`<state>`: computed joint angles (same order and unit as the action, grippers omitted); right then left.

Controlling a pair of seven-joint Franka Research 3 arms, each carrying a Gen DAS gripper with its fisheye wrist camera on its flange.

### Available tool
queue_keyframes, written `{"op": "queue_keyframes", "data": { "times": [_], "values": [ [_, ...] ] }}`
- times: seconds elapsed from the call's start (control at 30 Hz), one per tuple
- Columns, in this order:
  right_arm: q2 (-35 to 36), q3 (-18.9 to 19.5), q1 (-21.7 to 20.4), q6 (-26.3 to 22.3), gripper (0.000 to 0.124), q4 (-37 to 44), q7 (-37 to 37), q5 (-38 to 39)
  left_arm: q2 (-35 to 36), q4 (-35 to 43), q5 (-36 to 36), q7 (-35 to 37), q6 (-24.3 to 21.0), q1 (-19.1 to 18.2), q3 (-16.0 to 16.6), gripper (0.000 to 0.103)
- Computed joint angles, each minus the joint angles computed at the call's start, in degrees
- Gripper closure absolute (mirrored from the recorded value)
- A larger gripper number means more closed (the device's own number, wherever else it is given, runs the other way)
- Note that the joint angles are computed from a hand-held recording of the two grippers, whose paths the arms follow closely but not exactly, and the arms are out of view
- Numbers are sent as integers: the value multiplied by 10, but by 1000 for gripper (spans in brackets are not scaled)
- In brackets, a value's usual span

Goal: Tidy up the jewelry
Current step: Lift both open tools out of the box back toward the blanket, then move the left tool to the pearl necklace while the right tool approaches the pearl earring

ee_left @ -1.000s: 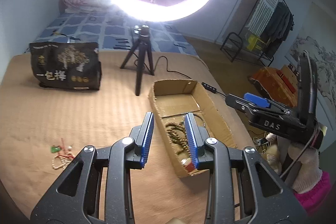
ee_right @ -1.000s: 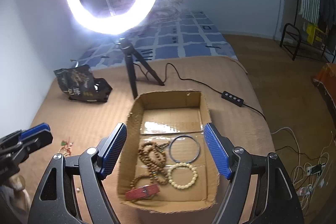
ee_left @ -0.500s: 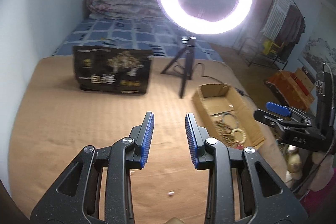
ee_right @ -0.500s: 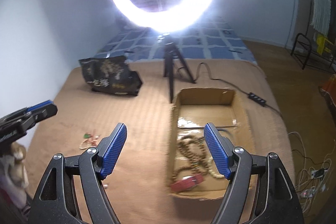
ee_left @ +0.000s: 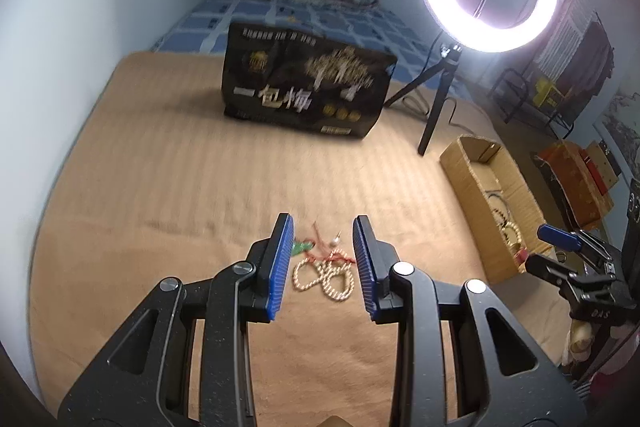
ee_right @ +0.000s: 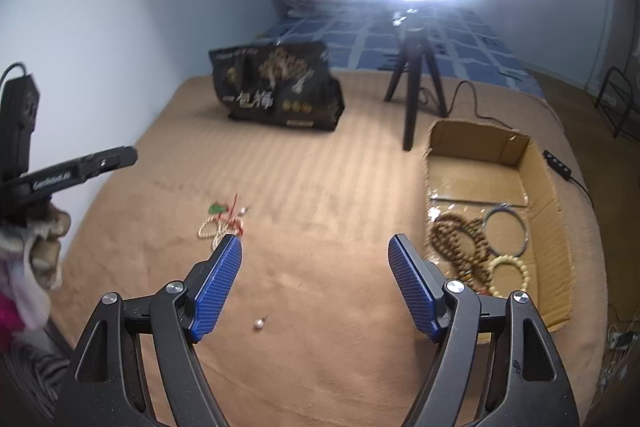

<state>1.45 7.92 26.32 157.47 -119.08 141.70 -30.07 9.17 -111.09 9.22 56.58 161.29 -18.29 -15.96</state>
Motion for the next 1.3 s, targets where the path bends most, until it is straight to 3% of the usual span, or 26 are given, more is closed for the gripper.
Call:
{"op": "queue_keyframes", "data": {
  "times": [0.2,0.43,0.9,1.2,1.3],
  "values": [
    [14,4,10,3,48,-14,-47,34,23,-9,-101,83,-9,24,-31,73],
    [35,3,26,-8,48,-19,-117,86,45,-2,-133,141,-28,17,-44,73],
    [70,0,51,7,49,-26,-226,185,87,29,-80,136,-62,-12,-28,73],
    [102,-10,64,0,67,4,-252,208,118,56,-56,106,-70,-13,-20,73],
    [109,-15,68,-5,67,12,-254,211,129,69,-43,104,-81,-17,-19,73]
  ]
}}
